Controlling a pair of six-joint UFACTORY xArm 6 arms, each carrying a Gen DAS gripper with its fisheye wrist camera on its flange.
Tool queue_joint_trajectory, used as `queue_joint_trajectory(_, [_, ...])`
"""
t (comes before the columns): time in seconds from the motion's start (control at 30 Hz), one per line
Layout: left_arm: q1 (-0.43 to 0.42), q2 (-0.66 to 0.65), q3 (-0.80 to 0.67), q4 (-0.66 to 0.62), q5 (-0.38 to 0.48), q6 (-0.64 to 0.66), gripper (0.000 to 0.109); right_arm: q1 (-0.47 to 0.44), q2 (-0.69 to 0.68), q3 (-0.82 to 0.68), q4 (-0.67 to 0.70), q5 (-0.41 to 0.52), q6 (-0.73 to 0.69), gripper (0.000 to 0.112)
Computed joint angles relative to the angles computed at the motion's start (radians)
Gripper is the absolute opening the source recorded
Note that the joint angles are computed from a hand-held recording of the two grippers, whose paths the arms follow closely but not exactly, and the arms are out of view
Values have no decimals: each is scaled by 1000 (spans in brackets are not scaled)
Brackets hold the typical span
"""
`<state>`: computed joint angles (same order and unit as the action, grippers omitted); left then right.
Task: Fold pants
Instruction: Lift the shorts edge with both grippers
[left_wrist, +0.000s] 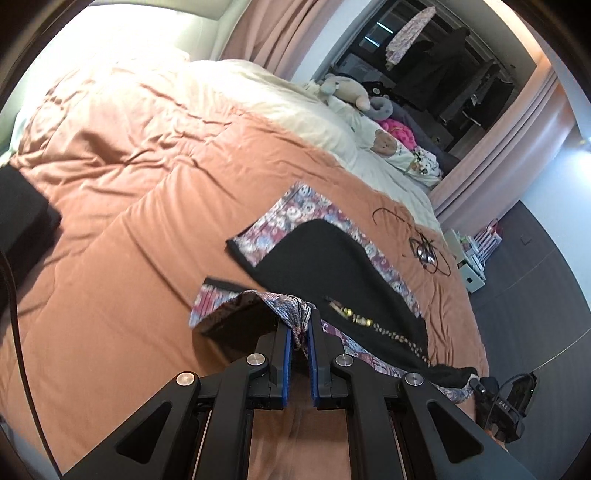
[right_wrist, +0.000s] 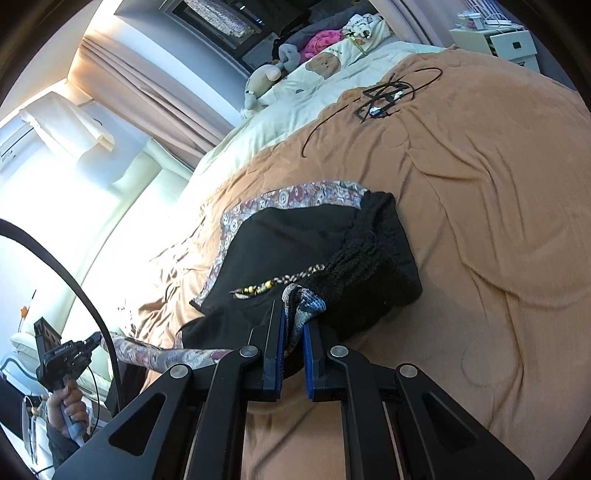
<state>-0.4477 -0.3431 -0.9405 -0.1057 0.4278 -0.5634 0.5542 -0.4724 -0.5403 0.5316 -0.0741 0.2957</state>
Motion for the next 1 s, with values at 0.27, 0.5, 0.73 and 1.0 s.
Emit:
queue_joint_trajectory(0.27, [37, 185, -217, -32, 38, 89, 8, -5, 135, -163, 277, 11, -274, 6])
queue_joint_trajectory(0.5, [66, 357, -411, -71, 81, 154, 8, -39, 269, -298, 306, 31, -321, 6])
queue_joint_trajectory(0.73, [90, 563, -641, -87, 144, 201, 8, -73, 384, -407, 323, 58, -325, 6])
queue_joint_trajectory(1.0, [107, 879, -1019, -70, 273, 217, 8, -129, 532, -534, 159, 96, -170, 6])
